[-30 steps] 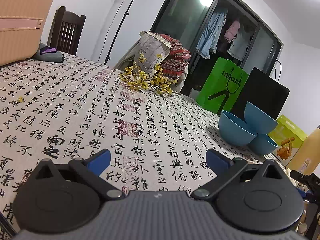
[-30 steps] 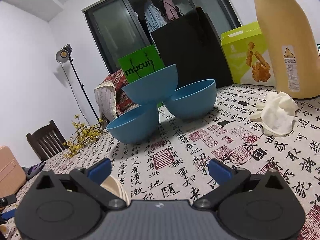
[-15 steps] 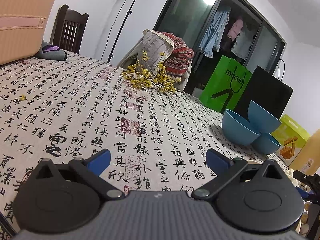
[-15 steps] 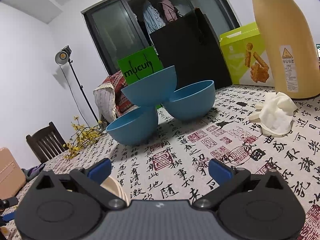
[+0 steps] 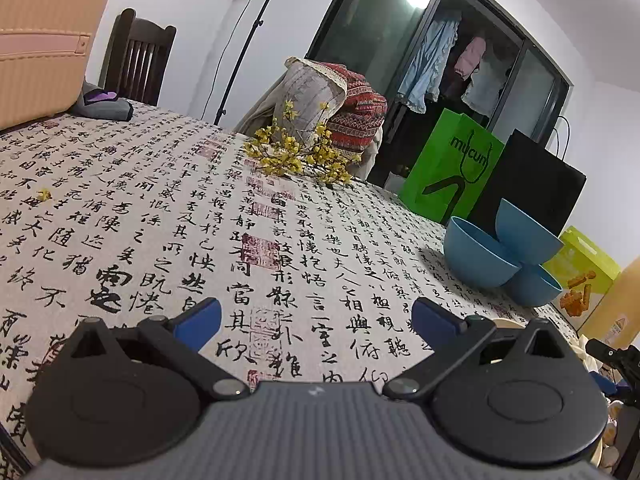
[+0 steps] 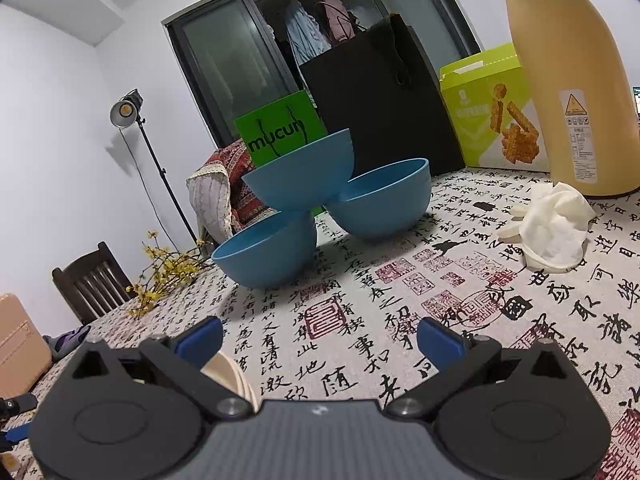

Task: Organize plates and bowls
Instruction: 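Pull both open grippers back from the plates toward the blue bowls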

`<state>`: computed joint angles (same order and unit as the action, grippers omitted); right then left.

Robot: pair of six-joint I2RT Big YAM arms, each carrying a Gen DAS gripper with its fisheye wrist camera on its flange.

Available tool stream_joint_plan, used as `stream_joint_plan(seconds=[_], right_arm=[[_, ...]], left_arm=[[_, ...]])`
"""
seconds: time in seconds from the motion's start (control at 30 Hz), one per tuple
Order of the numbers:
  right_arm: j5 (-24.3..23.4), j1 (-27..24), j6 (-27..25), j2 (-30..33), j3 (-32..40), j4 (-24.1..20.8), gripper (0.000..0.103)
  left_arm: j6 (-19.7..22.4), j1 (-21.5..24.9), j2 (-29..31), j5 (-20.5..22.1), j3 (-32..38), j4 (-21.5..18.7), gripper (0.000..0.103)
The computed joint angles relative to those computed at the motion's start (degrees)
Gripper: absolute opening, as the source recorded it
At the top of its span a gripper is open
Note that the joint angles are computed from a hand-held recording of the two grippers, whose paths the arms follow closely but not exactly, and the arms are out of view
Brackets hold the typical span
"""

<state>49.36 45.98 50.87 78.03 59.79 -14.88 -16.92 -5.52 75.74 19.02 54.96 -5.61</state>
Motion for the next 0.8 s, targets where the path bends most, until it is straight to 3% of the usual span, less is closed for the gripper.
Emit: stream_joint_plan(seconds=[0.8], right_arm=[[-1.21,-0.70,1.50,0.57,1.09,-2.74,0.103]], left_arm=[[-0.07,0.01,0.00,-0.54,-0.07,0.44,0.103]])
